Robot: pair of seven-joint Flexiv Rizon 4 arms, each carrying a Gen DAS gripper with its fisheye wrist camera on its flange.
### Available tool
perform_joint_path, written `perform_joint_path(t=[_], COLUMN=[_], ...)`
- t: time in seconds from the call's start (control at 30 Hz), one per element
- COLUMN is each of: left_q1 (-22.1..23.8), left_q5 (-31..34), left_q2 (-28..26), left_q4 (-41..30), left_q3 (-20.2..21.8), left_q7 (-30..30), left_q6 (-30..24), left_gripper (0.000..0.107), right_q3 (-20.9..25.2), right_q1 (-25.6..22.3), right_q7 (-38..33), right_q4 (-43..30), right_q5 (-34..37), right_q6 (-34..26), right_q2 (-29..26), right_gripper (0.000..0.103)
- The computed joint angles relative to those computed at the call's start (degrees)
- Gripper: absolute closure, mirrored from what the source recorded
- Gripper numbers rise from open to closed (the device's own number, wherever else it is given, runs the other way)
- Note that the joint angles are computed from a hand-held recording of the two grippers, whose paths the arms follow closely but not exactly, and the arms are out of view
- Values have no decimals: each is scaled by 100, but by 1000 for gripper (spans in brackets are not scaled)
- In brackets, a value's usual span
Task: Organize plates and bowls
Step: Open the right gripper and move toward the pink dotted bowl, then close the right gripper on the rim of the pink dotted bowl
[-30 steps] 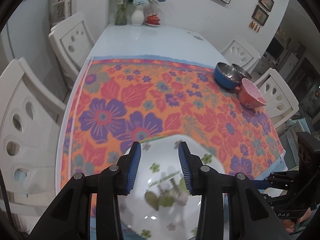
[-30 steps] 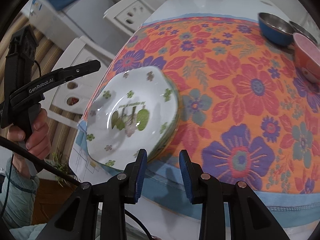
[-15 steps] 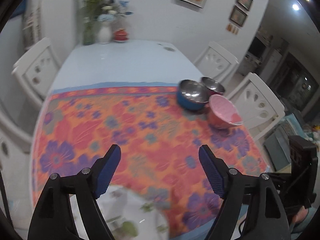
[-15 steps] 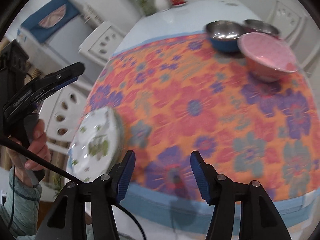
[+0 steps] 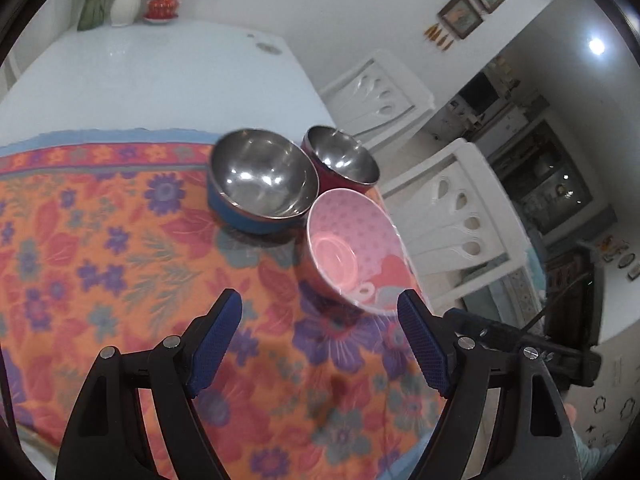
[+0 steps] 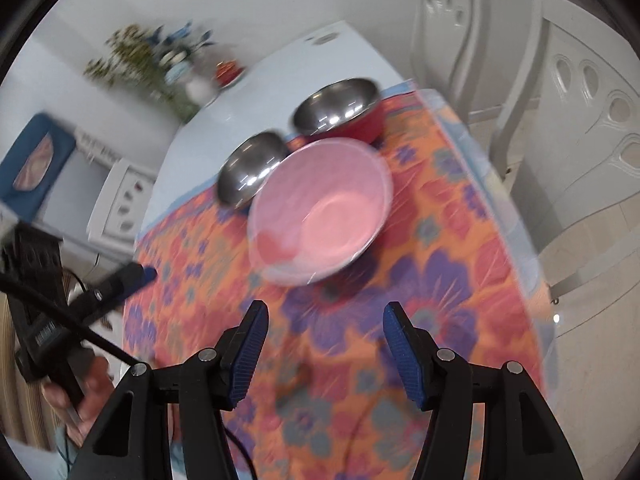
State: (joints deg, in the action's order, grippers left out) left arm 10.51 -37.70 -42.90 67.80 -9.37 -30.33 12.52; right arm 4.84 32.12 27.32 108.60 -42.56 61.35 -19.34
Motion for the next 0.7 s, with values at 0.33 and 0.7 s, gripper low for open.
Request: perform_joint_path(t=[0.33, 0.7], left_q1=[-706, -815], left_q5=[605, 822], left_q2=[-202, -364], left_q4=[233, 242], left_q3=[119, -15], left_q7=[-681, -918], left_q6=[1119, 1338], left_gripper=[49, 94], right_q3=[-209, -425], right_q1=[-461, -341], right_q7=[-876, -1889], right_q4=[50, -235], right_q5=[569, 1090], right_q6=[986, 1086], right_q2=[-495, -928], right_gripper=[45, 85])
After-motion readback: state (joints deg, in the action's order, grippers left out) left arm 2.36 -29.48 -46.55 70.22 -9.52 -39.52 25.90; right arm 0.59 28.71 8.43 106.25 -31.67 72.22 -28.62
